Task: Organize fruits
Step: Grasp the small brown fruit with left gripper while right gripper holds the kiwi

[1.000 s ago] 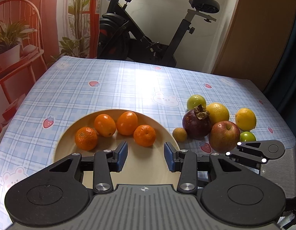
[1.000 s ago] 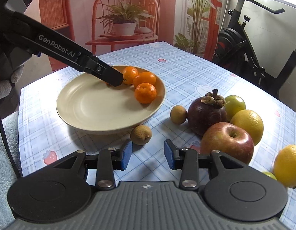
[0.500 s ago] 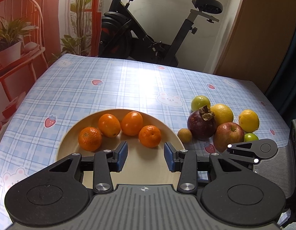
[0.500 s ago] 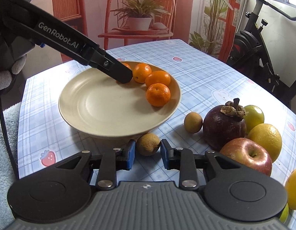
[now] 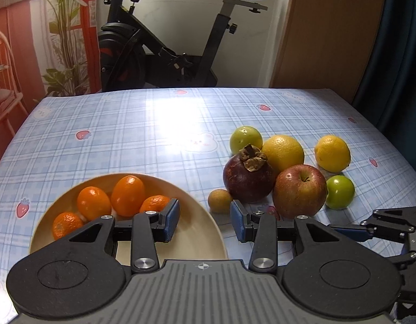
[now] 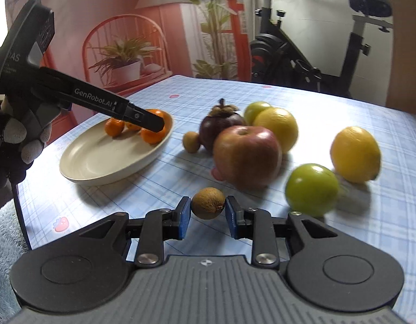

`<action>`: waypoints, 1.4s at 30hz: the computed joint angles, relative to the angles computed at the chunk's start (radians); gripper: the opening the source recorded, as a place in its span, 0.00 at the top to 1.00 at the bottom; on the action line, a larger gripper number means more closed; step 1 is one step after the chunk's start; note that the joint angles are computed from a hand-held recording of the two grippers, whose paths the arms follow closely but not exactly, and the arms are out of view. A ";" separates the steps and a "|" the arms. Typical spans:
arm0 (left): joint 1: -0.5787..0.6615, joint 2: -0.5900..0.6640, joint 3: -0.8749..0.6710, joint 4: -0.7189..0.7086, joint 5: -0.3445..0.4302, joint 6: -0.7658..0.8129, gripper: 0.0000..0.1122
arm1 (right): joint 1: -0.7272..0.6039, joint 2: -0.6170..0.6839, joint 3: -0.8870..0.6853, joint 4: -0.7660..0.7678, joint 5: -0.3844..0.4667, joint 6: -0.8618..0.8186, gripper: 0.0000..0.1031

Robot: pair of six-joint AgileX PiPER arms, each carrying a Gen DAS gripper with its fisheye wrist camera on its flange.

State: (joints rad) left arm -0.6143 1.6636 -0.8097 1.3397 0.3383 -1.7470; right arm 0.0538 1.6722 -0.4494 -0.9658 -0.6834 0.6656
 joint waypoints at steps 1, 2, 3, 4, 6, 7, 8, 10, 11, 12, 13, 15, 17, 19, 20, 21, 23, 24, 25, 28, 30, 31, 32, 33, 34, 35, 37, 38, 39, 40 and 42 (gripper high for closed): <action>-0.001 0.012 -0.010 0.005 -0.002 0.005 0.62 | -0.026 -0.009 0.016 0.003 -0.008 -0.006 0.71; -0.002 0.028 -0.022 0.007 -0.006 0.017 0.63 | -0.054 -0.017 0.029 -0.002 -0.016 -0.005 0.71; -0.003 0.040 -0.033 0.003 -0.010 0.034 0.63 | -0.084 -0.024 0.041 -0.012 -0.024 0.000 0.71; -0.004 0.051 -0.042 -0.003 -0.012 0.053 0.63 | -0.107 -0.028 0.048 -0.018 -0.029 0.003 0.71; -0.005 0.076 -0.066 -0.030 -0.012 0.105 0.63 | -0.149 -0.033 0.056 -0.038 -0.030 0.017 0.71; -0.008 0.092 -0.085 -0.057 -0.006 0.142 0.63 | -0.160 -0.037 0.060 -0.037 -0.027 0.017 0.71; -0.006 0.101 -0.095 -0.071 -0.006 0.163 0.65 | -0.172 -0.040 0.062 -0.039 -0.028 0.018 0.71; -0.007 0.117 -0.112 -0.088 -0.003 0.190 0.66 | -0.201 -0.040 0.066 -0.049 -0.042 0.021 0.71; -0.009 0.122 -0.118 -0.091 0.000 0.200 0.66 | -0.211 -0.044 0.069 -0.054 -0.045 0.025 0.71; -0.009 0.126 -0.125 -0.098 0.001 0.211 0.66 | -0.214 -0.043 0.070 -0.048 -0.047 0.021 0.71; -0.010 0.131 -0.134 -0.116 0.002 0.235 0.66 | -0.220 -0.044 0.071 -0.052 -0.049 0.022 0.71; -0.006 0.145 -0.154 -0.164 0.007 0.298 0.67 | -0.225 -0.032 0.062 -0.050 -0.050 0.024 0.71; 0.001 0.157 -0.173 -0.203 0.007 0.350 0.68 | -0.226 -0.028 0.059 -0.049 -0.051 0.037 0.71; 0.005 0.162 -0.175 -0.206 0.002 0.362 0.69 | -0.230 -0.027 0.053 -0.060 -0.049 0.052 0.71; 0.007 0.163 -0.174 -0.203 -0.003 0.365 0.69 | -0.232 -0.028 0.054 -0.062 -0.051 0.051 0.71; 0.008 0.167 -0.175 -0.206 -0.008 0.371 0.70 | -0.233 -0.027 0.054 -0.063 -0.051 0.053 0.71; 0.011 0.174 -0.178 -0.216 -0.015 0.387 0.70 | -0.234 -0.026 0.051 -0.067 -0.049 0.059 0.71; 0.008 0.179 -0.181 -0.202 -0.007 0.376 0.70 | -0.237 -0.027 0.051 -0.072 -0.050 0.062 0.71; 0.009 0.183 -0.183 -0.191 -0.006 0.367 0.70 | -0.230 -0.031 0.048 -0.071 -0.045 0.071 0.71; 0.022 0.192 -0.192 -0.210 -0.019 0.376 0.71 | -0.231 -0.030 0.038 -0.087 -0.038 0.092 0.70; 0.024 0.201 -0.201 -0.221 -0.013 0.386 0.72 | -0.231 -0.030 0.039 -0.084 -0.039 0.093 0.71; 0.025 0.206 -0.205 -0.229 -0.013 0.397 0.75 | -0.230 -0.030 0.040 -0.083 -0.040 0.094 0.71; 0.023 0.209 -0.203 -0.208 -0.012 0.373 0.76 | -0.229 -0.028 0.040 -0.080 -0.039 0.093 0.71; 0.013 0.210 -0.202 -0.180 0.004 0.335 0.76 | -0.228 -0.028 0.039 -0.080 -0.038 0.095 0.71; 0.003 0.211 -0.207 -0.185 0.024 0.331 0.76 | -0.229 -0.028 0.038 -0.080 -0.039 0.096 0.70; -0.005 0.208 -0.208 -0.191 0.033 0.331 0.76 | -0.229 -0.028 0.040 -0.079 -0.040 0.095 0.70; -0.011 0.195 -0.200 -0.194 0.028 0.326 0.76 | -0.228 -0.029 0.037 -0.078 -0.035 0.099 0.71; -0.017 0.185 -0.194 -0.188 0.029 0.313 0.76 | -0.227 -0.030 0.038 -0.076 -0.033 0.099 0.71; -0.023 0.176 -0.189 -0.182 0.033 0.302 0.76 | -0.225 -0.033 0.039 -0.071 -0.030 0.097 0.71; -0.030 0.161 -0.180 -0.175 0.034 0.287 0.76 | -0.225 -0.034 0.041 -0.068 -0.031 0.093 0.71; -0.048 0.136 -0.163 -0.151 0.043 0.256 0.76 | -0.223 -0.037 0.046 -0.060 -0.030 0.087 0.71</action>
State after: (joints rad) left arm -0.6619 1.7994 -0.9730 1.1884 0.3810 -1.4912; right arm -0.1696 1.6347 -0.4036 -1.0262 -0.7136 0.7521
